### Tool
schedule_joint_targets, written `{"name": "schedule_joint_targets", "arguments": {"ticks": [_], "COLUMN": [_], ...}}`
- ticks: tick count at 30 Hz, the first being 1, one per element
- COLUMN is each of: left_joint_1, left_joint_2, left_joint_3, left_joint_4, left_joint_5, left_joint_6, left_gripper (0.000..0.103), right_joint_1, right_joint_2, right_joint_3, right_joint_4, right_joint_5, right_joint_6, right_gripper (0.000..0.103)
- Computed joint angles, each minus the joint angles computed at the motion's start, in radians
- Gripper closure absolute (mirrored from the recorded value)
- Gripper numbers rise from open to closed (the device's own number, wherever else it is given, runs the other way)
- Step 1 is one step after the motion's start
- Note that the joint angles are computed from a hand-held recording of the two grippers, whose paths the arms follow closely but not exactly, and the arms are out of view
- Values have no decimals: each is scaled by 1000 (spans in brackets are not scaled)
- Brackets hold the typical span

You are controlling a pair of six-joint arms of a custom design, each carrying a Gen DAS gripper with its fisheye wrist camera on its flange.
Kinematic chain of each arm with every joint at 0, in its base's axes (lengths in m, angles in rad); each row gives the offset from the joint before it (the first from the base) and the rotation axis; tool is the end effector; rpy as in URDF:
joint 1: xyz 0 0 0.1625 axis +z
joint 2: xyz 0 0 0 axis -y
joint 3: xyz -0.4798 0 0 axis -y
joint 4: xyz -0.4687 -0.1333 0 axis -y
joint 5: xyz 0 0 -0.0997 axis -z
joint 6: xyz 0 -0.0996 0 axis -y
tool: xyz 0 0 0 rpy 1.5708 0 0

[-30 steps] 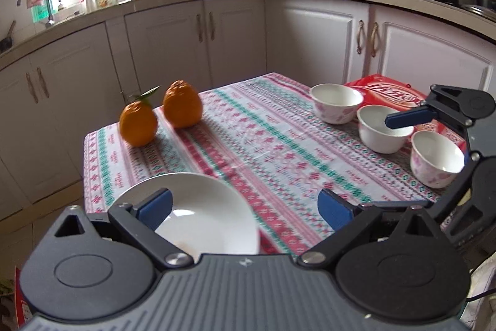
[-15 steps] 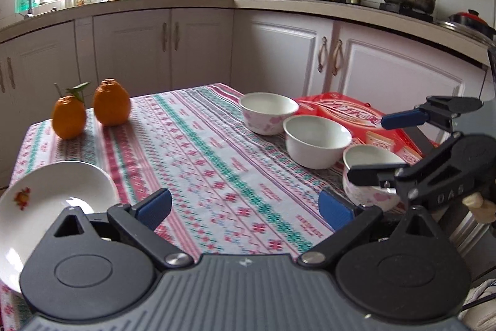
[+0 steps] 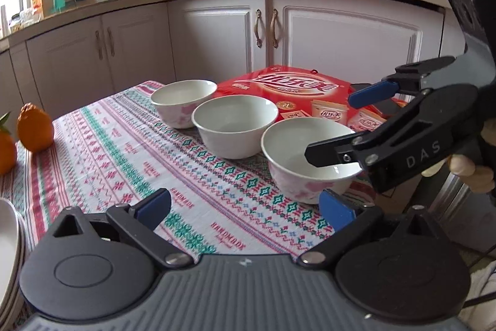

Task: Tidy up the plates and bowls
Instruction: 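Move the right tool to the rim of the large white bowl, then close the right tool on the bowl's rim and lift it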

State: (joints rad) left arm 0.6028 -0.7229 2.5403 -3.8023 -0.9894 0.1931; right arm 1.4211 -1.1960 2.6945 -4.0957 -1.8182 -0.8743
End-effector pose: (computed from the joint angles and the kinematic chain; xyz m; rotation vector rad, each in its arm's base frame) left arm -0.1983 -0.3647 -0.0107 1.3101 2.3000 -0.8124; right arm 0.0564 -0.3561 0.1768 0.6525 -2.1680 0.9720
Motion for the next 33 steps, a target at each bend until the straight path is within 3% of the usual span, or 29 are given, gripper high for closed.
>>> {"name": "schedule_joint_targets", "arguments": {"ticks": [11, 15, 21, 27, 33], "left_joint_1": [26, 16, 29, 38, 47], "left_joint_2": [42, 71, 86, 95, 93], "left_joint_3": [-49, -68, -91, -105, -112], "left_joint_4": [56, 45, 52, 51, 64], "left_joint_5": [-120, -106, -149, -172, -187], "left_joint_6": [-6, 20, 39, 44, 46], "left_gripper": [2, 2, 3, 7, 19], "right_joint_1": [-74, -100, -129, -153, -163], "right_joint_2": [-107, -154, -192, -241, -280], "right_joint_3": [-5, -11, -28, -53, -78], "right_joint_4": [177, 259, 371, 512, 624], "right_joint_5": [50, 80, 117, 155, 180], "right_joint_6": [62, 95, 123, 165, 182], "right_gripper": [0, 0, 2, 16, 28]}}
